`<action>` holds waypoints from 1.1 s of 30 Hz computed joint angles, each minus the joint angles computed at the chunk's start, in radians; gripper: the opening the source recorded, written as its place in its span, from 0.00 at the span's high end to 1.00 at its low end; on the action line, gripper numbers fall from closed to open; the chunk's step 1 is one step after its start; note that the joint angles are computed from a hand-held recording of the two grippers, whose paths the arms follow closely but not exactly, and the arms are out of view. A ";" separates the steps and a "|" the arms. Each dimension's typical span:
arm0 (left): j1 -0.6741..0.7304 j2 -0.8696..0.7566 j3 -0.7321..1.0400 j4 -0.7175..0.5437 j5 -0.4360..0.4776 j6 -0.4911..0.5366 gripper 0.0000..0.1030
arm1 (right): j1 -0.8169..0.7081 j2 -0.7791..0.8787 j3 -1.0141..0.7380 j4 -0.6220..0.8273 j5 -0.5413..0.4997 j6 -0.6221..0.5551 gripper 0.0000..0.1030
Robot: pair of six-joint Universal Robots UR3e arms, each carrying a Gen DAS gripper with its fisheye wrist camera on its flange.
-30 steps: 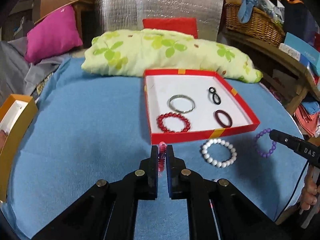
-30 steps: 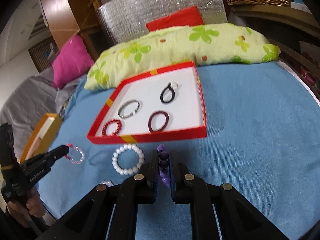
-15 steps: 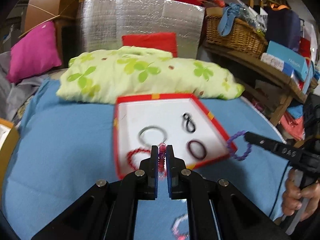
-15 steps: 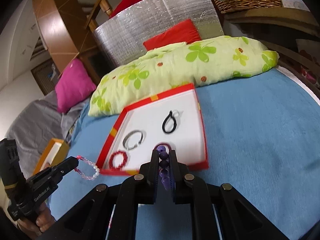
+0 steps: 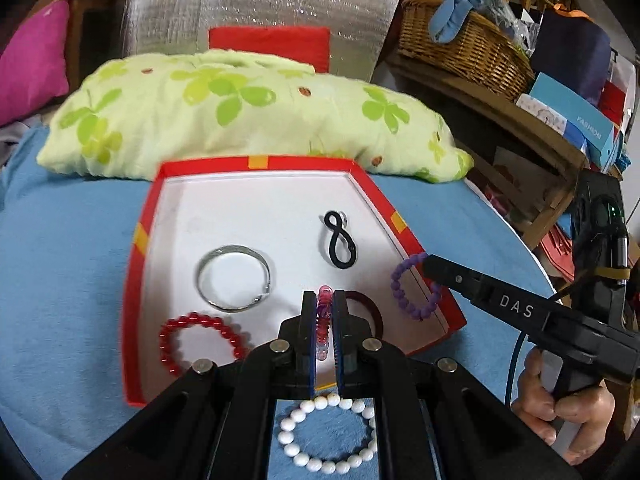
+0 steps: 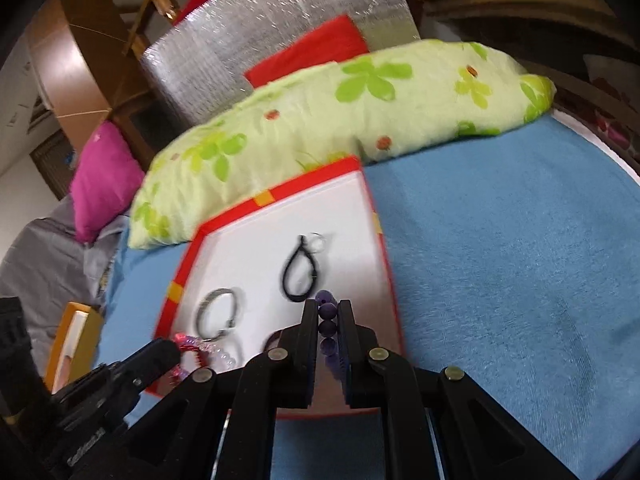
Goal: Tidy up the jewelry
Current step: 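Carry both bracelets into the red box and open both tools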
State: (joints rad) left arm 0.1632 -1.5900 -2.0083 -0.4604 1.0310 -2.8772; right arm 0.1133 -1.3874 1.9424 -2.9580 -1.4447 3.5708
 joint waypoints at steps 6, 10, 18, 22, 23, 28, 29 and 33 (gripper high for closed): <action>-0.075 -0.084 0.047 0.037 0.155 -0.019 0.92 | -0.023 0.040 -0.031 0.037 0.034 -0.009 0.88; -0.078 -0.048 0.015 0.064 0.208 0.002 0.71 | -0.031 0.029 -0.043 0.092 0.032 0.007 0.88; 0.022 0.100 -0.093 0.100 0.223 0.008 0.47 | -0.006 -0.075 -0.005 0.110 -0.009 -0.034 0.88; 0.055 0.171 -0.158 0.116 0.283 0.027 0.45 | 0.007 -0.139 0.016 0.165 0.005 -0.054 0.88; 0.062 0.192 -0.176 0.115 0.295 0.034 0.43 | 0.013 -0.153 0.021 0.179 0.004 -0.059 0.88; 0.117 0.354 -0.271 0.054 0.302 0.053 0.34 | 0.068 -0.189 0.029 0.239 -0.015 -0.086 0.87; 0.129 0.393 -0.289 0.034 0.299 0.060 0.32 | 0.076 -0.196 0.030 0.257 -0.015 -0.090 0.86; 0.168 0.533 -0.350 -0.042 0.288 0.086 0.27 | 0.117 -0.223 0.044 0.301 -0.030 -0.088 0.73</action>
State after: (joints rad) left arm 0.3308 -1.0571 -2.3585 -0.5029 1.3187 -2.7913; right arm 0.2301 -1.6104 1.9860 -2.6574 -1.4745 3.4827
